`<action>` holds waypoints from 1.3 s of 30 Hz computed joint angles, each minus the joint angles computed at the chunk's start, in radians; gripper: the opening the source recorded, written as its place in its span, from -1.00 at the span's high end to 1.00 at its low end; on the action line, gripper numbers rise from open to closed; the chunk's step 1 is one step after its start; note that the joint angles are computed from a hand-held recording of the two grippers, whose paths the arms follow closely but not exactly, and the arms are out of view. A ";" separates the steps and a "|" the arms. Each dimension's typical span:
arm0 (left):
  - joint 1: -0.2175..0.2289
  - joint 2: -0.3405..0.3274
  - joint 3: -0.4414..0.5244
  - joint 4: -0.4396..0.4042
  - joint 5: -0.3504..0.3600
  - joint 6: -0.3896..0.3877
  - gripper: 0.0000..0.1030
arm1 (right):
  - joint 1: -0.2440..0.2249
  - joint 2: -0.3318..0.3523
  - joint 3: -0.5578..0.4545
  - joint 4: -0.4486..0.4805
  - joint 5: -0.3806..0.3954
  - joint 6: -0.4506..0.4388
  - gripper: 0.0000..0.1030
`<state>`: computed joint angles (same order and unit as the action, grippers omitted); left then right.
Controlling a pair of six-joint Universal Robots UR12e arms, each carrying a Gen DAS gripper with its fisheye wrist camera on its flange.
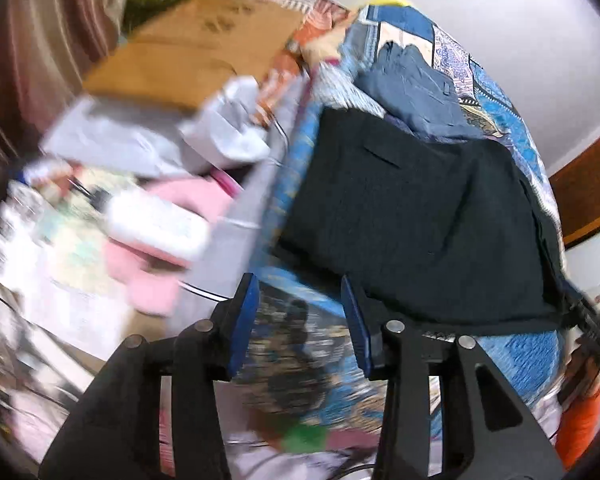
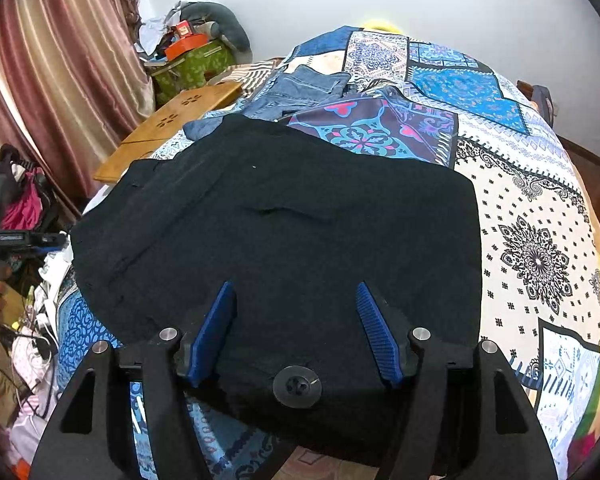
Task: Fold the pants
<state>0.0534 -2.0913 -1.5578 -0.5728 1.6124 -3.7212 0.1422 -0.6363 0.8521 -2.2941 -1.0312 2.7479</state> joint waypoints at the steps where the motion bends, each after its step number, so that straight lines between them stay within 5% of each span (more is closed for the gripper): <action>1: 0.003 0.008 -0.005 -0.001 0.003 0.006 0.18 | 0.000 -0.001 0.002 -0.003 0.000 0.002 -0.19; 4: 0.008 0.020 -0.008 -0.019 0.014 0.030 0.12 | 0.000 -0.001 0.005 -0.010 -0.001 0.006 -0.19; 8: 0.015 -0.007 -0.001 0.017 -0.087 0.019 -0.37 | 0.001 -0.002 0.006 -0.016 -0.009 0.011 -0.20; 14: 0.035 -0.077 0.010 0.099 -0.333 -0.093 -0.37 | 0.003 -0.001 0.003 -0.009 -0.017 0.006 -0.20; 23: 0.055 -0.165 0.045 0.318 -0.492 -0.282 -0.52 | 0.003 0.002 -0.003 -0.005 -0.018 -0.007 -0.22; 27: 0.047 -0.193 0.097 0.296 -0.455 -0.279 -0.49 | 0.002 0.002 0.000 -0.010 -0.011 -0.006 -0.23; 28: 0.041 -0.199 0.115 0.274 -0.427 -0.265 -0.41 | 0.002 0.003 -0.001 -0.009 -0.009 -0.008 -0.23; 31: 0.017 -0.205 0.166 0.158 -0.289 -0.182 0.29 | 0.001 0.003 -0.001 -0.010 -0.005 -0.007 -0.23; 34: 0.002 -0.216 0.203 0.117 -0.230 -0.142 0.45 | 0.000 0.002 0.001 -0.012 -0.001 -0.005 -0.23; 37: -0.026 -0.215 0.242 0.061 -0.100 -0.066 0.75 | 0.000 0.002 0.000 -0.008 0.002 -0.004 -0.23; 39: -0.037 -0.211 0.258 0.060 -0.053 -0.031 0.75 | 0.000 0.001 0.001 -0.008 0.001 -0.007 -0.23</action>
